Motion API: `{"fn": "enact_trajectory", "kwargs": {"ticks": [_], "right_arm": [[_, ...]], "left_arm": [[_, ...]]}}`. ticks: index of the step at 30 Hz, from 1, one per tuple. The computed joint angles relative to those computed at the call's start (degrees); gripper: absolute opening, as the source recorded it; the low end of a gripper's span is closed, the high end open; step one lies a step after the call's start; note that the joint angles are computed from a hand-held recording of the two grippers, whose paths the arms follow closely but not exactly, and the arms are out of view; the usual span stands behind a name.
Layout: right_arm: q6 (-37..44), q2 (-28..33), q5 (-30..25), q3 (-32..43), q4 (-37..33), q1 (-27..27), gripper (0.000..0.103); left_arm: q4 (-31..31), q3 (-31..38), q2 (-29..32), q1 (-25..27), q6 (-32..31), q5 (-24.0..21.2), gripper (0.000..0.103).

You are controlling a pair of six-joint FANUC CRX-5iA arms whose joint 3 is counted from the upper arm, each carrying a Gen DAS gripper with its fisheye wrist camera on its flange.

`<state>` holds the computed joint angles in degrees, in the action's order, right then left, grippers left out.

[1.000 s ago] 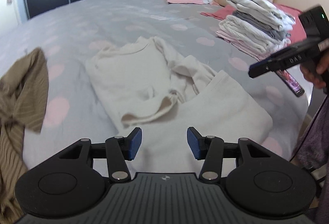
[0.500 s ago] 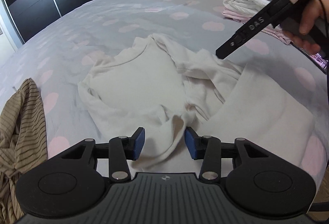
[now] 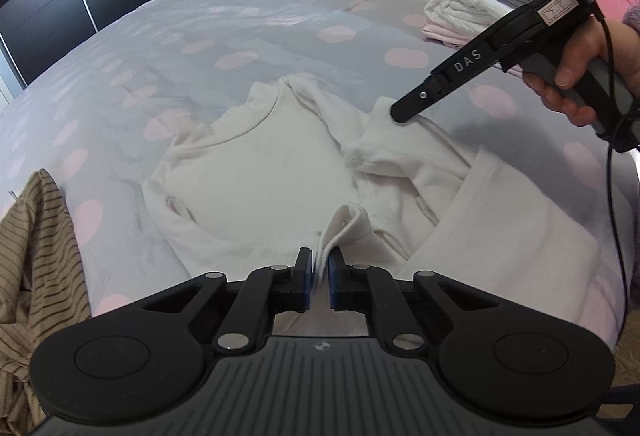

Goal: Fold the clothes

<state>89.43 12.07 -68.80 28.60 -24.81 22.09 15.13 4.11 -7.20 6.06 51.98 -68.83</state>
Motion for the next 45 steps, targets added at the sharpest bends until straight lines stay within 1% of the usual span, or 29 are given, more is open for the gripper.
{"fn": "enact_trajectory", "kwargs": {"ticks": [4,9,11,14,17,19,21,22,23,25,27,29,34,38,41,45], "right_arm": [[5.58,-1.94,-1.01,-0.07,-5.14,-1.40,0.006],[18.61,-5.13,-4.58,-1.58,-13.58,-4.88,0.006],[22.41,-6.52,-6.21,-2.77,-16.25,-6.58,0.006],[27.79,-8.02,-9.63,-3.98,-19.76,-9.22,0.006],[32.43,-9.14,-13.32,-4.76,-21.41,-10.92,0.006],[35.08,-9.67,-15.38,-5.10,-21.24,-11.35,0.006],[36.71,-10.30,-16.39,-5.74,-19.14,-10.72,0.006],[37.43,-10.68,-16.45,-6.26,-17.86,-10.18,0.007],[38.29,-11.17,-16.11,-7.10,-15.94,-9.35,0.008],[39.64,-12.22,-14.70,-8.84,-11.58,-7.05,0.013],[40.98,-13.10,-13.61,-10.28,-8.14,-5.15,0.018],[42.09,-13.70,-13.85,-10.63,-7.31,-4.60,0.027],[43.00,-14.89,-14.77,-10.08,-8.00,-5.17,0.027],[41.18,-15.29,-14.12,-9.30,-8.14,-5.58,0.027],[35.52,-15.46,-11.21,-9.29,-5.39,-4.43,0.027],[26.36,-14.13,-7.97,-8.39,-4.43,-4.18,0.027]], "left_arm": [[-3.36,1.60,-2.30,-2.49,-2.06,-3.69,0.006],[-8.94,-0.14,-4.46,-7.13,-3.14,-6.98,0.006],[-10.53,-1.23,-4.81,-8.43,-2.93,-7.97,0.006],[-10.41,-2.39,-5.08,-8.79,-2.52,-9.00,0.006],[-9.51,-2.60,-4.94,-8.39,-1.78,-9.94,0.006],[-8.97,-2.72,-5.28,-8.03,-1.04,-9.92,0.006],[-8.23,-2.90,-5.77,-7.64,-0.46,-9.72,0.006],[-7.75,-2.97,-6.01,-7.48,-0.39,-9.53,0.008],[-7.21,-3.03,-6.24,-7.35,-0.44,-9.34,0.013],[-6.40,-3.00,-6.53,-7.41,-0.53,-8.94,0.021],[-5.75,-3.04,-6.74,-7.53,-0.32,-8.36,0.024],[-5.38,-3.07,-6.87,-7.65,0.02,-7.87,0.027],[-4.41,-3.13,-6.76,-7.96,1.55,-6.06,0.027],[-3.04,-3.10,-6.25,-7.67,4.16,-3.03,0.027],[-0.51,-2.89,-5.12,-6.52,7.93,-0.87,0.027],[5.12,-3.96,-3.03,-4.35,11.94,3.03,0.027]]}}
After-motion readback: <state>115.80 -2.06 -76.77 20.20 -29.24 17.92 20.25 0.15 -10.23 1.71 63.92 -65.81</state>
